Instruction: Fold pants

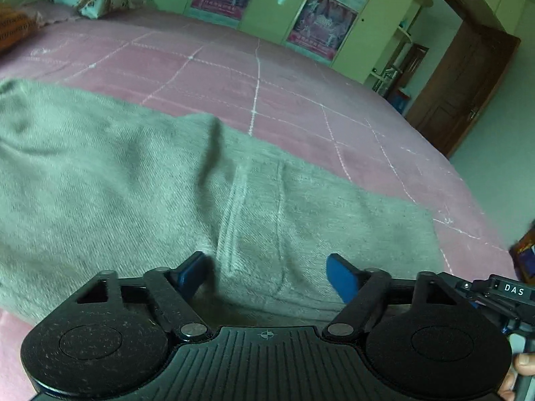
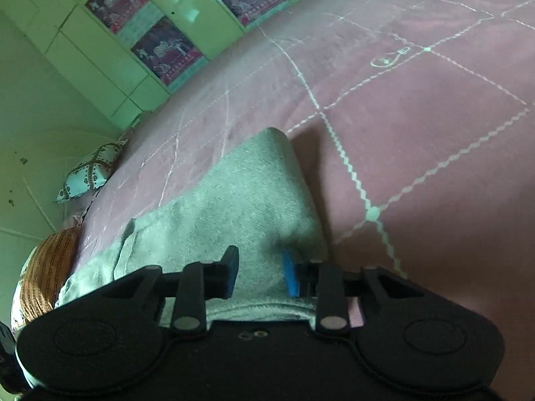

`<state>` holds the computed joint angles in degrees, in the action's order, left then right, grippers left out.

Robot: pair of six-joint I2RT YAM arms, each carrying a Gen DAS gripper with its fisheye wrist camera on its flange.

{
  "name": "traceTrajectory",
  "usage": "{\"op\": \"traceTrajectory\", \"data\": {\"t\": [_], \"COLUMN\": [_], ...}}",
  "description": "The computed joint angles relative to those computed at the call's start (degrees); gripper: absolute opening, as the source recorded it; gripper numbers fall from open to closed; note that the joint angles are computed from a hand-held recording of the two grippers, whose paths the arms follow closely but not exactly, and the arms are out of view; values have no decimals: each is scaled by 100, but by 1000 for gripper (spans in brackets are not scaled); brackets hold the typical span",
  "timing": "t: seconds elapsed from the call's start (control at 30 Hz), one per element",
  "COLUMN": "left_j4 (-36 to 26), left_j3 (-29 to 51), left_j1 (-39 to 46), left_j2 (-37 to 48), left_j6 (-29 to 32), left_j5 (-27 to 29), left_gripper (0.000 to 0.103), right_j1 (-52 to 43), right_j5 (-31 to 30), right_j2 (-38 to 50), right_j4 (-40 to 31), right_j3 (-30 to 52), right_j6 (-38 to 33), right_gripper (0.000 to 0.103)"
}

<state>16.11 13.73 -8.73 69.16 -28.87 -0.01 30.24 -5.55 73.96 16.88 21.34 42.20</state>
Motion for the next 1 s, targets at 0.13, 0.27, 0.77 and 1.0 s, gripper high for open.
{"op": "traceTrajectory", "data": {"t": [0.13,0.27,0.77,1.0], "left_j4": [146,-105,747,621], "left_j3": [-123,-238,-660,-893], "left_j1": [30,128,90,-285], "left_j2": [42,-307,-215,-509], "left_j6": [-88,-457,-861,-680], "left_j5": [-117,94,63,-547], "left_gripper": [67,58,19,18], "right_j1": [-131,-202,8,472], "right_j5": [-201,-337,-50,340], "right_j2": [-100,-36,-86,-112], "right_j4": [61,167,-23,-350], "right_j3": [-85,-71,28,210], "right_j6": [56,150,162,-219], "right_gripper": [22,22,24,32]}}
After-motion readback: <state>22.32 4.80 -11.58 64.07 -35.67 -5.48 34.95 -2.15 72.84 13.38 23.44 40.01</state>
